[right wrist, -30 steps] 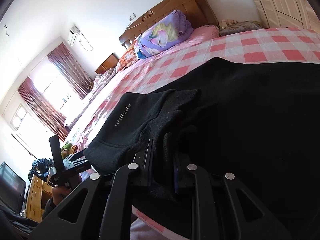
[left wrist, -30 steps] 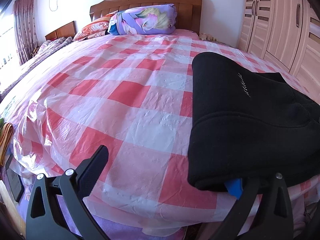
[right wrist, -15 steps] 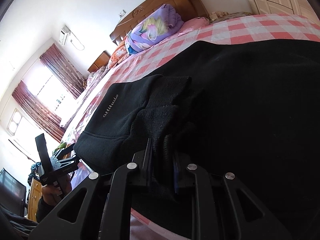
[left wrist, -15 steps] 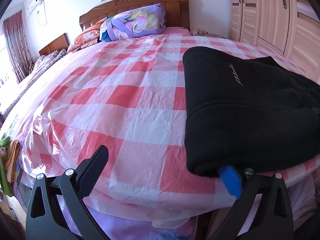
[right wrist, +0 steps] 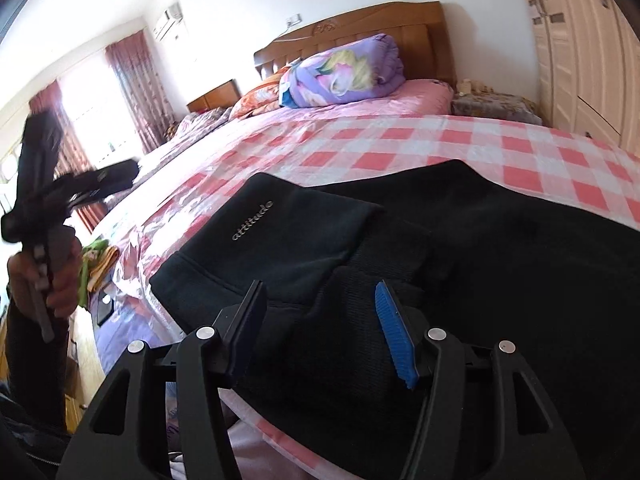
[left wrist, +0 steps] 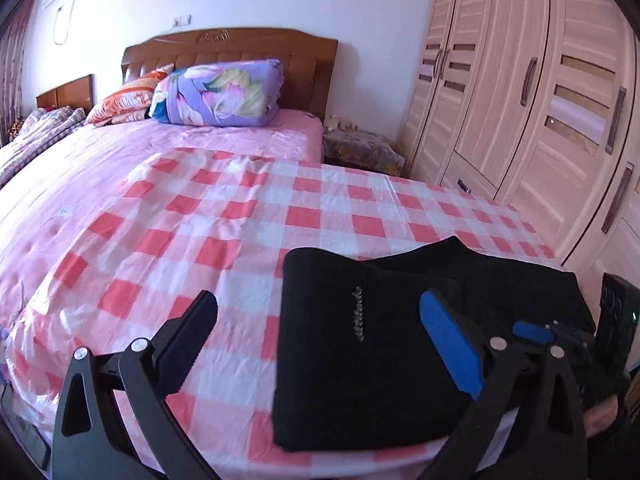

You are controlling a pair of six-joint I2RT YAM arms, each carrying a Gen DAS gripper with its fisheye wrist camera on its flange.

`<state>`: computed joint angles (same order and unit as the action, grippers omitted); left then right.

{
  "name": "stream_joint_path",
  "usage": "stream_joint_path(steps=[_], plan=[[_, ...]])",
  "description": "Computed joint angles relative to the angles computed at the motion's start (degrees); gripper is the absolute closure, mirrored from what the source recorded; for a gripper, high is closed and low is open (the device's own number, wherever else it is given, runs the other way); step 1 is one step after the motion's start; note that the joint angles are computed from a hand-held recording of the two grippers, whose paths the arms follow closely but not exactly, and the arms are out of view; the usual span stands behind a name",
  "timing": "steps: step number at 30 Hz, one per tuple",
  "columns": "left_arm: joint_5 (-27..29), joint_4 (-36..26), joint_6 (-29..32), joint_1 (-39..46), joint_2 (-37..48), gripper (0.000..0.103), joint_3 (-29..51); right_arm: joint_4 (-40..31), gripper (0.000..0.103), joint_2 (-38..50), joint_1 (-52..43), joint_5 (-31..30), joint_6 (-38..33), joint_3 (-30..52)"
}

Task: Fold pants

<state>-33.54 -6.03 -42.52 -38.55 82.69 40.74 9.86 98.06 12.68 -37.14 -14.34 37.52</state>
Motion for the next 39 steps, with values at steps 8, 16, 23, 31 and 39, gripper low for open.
stream_joint_path(steps=[8,16,23,31,39], plan=[[13.6,-2.9,9.4,11.1,37.6,0.002,28.5,5.7,0.031,6.4,5.8,6.9,-4.7,-1.2],[14.2,-0.1,7.5,13.0,37.9,0.001,25.6,5.4,0.031,7.8,3.7,2.0,-3.7,-0.4],[1.1,2.3,3.5,4.4,28.2,0.002,20.2,5.1,0.031,5.5,1.8,-0.1,-3.3,-1.8],[3.7,-3.2,4.4,1.9,38.6,0.002,28.2,0.0,0.019,-5.1,-31.6,-15.1,-3.1,-7.8],[5.6,-1.0,3.3,3.6,39.8,0.001,26.7,-18.3,0.015,11.2,-55.7,-13.9,-5.0,8.5]])
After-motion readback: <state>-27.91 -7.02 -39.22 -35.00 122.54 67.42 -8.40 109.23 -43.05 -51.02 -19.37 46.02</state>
